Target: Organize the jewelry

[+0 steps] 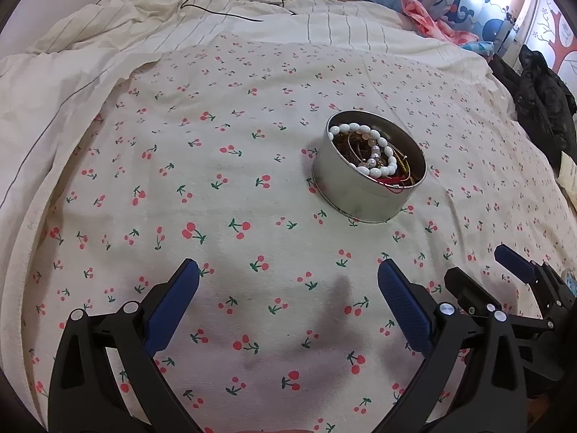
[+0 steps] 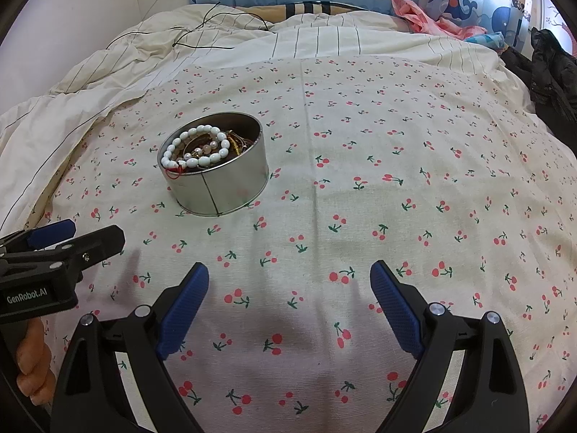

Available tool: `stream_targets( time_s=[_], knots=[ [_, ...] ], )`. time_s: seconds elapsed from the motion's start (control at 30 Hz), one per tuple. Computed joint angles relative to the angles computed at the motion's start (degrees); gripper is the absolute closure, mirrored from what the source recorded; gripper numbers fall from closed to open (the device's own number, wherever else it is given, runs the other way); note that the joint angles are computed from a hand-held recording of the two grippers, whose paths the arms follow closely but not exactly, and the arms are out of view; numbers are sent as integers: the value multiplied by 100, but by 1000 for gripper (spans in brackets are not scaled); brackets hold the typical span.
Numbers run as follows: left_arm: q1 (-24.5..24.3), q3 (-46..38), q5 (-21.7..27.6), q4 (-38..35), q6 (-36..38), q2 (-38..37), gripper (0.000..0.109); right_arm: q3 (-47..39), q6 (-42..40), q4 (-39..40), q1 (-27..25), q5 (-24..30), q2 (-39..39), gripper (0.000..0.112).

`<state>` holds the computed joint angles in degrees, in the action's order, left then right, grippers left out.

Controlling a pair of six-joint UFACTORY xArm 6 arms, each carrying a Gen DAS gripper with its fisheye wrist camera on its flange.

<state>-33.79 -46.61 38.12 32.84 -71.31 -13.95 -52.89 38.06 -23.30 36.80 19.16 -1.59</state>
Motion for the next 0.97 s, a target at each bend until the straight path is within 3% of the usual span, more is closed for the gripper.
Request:
stream_targets(
  time_s=[0.27, 0.57, 0.77, 0.97],
  knots=[
    [-87, -73, 37, 28, 182, 39, 13, -8, 19, -25, 5, 23, 8, 25],
    [-342, -299, 863, 547, -107, 99, 13, -16, 52, -45, 15, 36, 17, 25],
    [-197, -255, 596, 76, 207, 133, 13, -36, 105, -70, 23, 55, 30, 25],
    [-148, -174, 462, 90, 50, 65, 13, -28, 199, -158, 27, 52, 13, 24]
  ],
)
